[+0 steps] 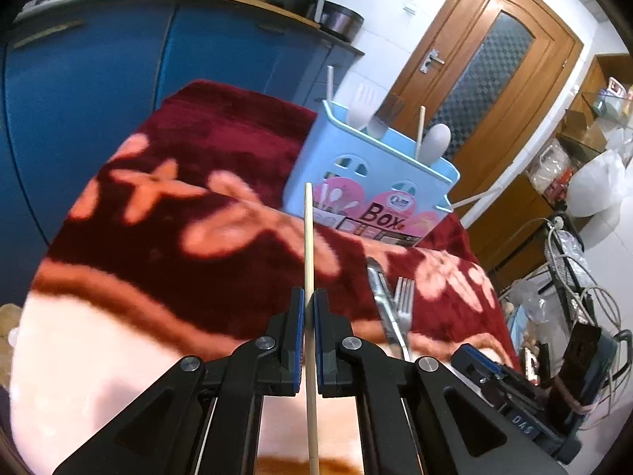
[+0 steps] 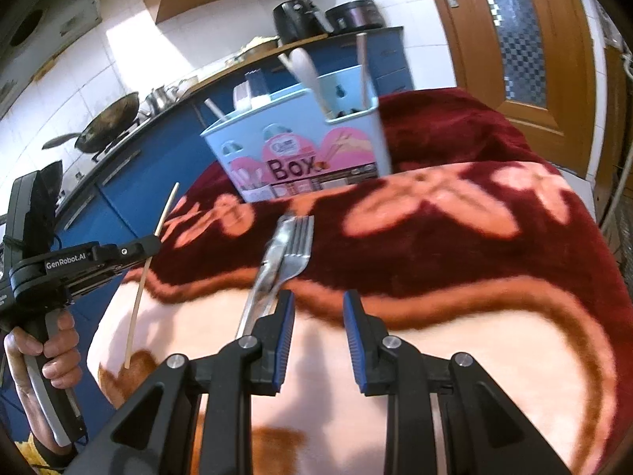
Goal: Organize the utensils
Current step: 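Close the right tool on the silver knife's handle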
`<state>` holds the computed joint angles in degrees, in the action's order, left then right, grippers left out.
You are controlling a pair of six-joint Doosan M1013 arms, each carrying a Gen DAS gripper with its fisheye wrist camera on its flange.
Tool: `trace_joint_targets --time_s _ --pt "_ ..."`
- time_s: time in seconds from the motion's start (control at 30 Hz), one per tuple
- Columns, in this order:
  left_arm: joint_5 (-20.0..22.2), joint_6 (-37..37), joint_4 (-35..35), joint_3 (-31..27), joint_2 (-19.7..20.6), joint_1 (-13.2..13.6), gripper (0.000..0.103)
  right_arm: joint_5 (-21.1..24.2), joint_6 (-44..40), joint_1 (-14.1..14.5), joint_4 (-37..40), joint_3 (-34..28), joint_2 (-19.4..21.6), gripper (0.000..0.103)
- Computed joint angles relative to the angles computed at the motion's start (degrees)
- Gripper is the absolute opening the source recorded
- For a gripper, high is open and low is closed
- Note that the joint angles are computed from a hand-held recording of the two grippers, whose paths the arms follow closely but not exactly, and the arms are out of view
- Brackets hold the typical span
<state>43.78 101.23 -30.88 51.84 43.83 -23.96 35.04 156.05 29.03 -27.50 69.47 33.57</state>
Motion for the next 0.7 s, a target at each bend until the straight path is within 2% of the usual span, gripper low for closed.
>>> trace_joint_targets --time_s 0.17,0.33,0.47,0.7 --pt "-2.53 0.84 1.35 2.45 -1.02 0.15 0.004 2.46 -10.74 -0.41 9.02 -4.62 2.11 0.028" --pt "-2.81 1.34 2.47 3.28 -1.15 0.12 0.004 6.50 -22.27 -1.27 20.28 -9.80 4.69 0.028" --pt "-1.73 2.08 1.89 3.26 -0.93 0.37 0.004 13.45 -25.92 -1.42 22.68 -15.02 7.46 0.027" --pt "-0.32 2.01 1.44 2.90 -0.57 0.73 0.004 22.33 -27.71 -1.81 24.39 -21.47 10.61 0.025"
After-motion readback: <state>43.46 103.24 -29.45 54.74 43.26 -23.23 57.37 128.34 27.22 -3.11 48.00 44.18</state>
